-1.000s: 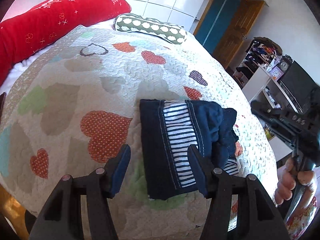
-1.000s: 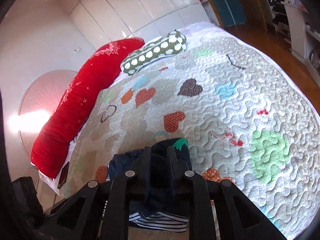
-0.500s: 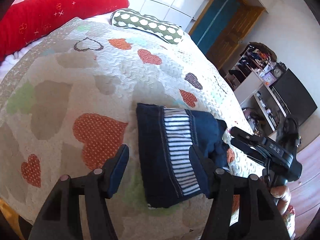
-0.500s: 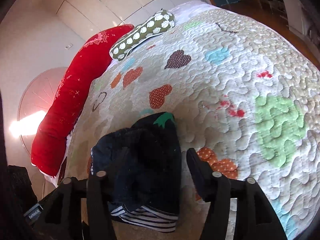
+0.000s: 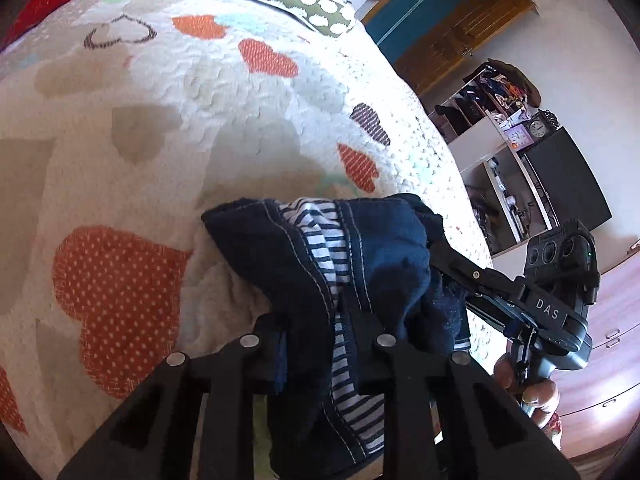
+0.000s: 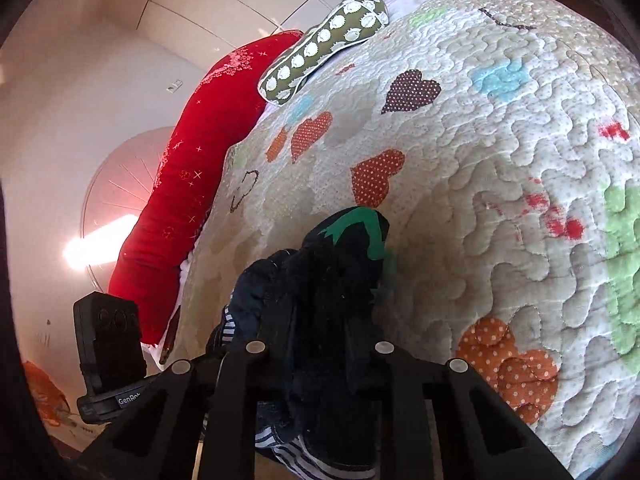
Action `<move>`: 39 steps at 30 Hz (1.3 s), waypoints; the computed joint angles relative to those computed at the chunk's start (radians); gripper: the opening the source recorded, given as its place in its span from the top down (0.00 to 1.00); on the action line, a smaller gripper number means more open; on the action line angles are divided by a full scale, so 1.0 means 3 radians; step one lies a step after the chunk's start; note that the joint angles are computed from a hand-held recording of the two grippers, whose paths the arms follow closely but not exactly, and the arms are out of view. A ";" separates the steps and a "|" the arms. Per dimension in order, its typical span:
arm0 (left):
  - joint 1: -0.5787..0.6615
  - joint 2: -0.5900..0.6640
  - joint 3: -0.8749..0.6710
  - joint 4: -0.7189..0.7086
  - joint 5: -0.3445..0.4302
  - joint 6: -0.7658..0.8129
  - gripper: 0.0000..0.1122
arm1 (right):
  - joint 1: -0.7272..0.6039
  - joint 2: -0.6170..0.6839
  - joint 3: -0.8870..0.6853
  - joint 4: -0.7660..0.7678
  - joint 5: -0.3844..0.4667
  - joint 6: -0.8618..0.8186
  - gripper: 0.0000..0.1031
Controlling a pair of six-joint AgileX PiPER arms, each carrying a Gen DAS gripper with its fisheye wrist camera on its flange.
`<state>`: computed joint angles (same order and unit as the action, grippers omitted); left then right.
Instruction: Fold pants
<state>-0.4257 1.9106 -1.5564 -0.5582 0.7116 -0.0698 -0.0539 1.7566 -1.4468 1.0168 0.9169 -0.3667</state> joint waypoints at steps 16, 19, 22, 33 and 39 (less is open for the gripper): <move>-0.0082 0.0073 -0.0448 0.1481 0.0105 -0.1367 0.76 | 0.0225 -0.0154 -0.0259 -0.0940 -0.0695 0.0783 0.76; -0.0175 -0.0120 -0.0114 0.1512 -0.0136 -0.1446 0.75 | 0.0272 -0.0109 -0.0360 -0.0450 -0.0532 0.0383 0.76; -0.0300 0.0019 -0.0115 0.1586 -0.0079 -0.1468 0.74 | 0.0335 0.0185 -0.0559 -0.0156 -0.0250 0.0210 0.76; -0.0593 -0.0309 0.0239 0.2523 -0.0180 -0.2130 0.60 | 0.0458 -0.0051 -0.0178 -0.0982 -0.0646 0.0969 0.57; -0.1163 -0.0739 0.0576 0.3866 0.0088 -0.3284 0.42 | 0.0667 -0.0676 0.0380 -0.1553 -0.0936 0.1235 0.49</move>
<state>-0.7746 1.6890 -1.3836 0.6016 0.7379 -1.0550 0.1461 1.5538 -1.3329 0.5509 0.6361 0.0039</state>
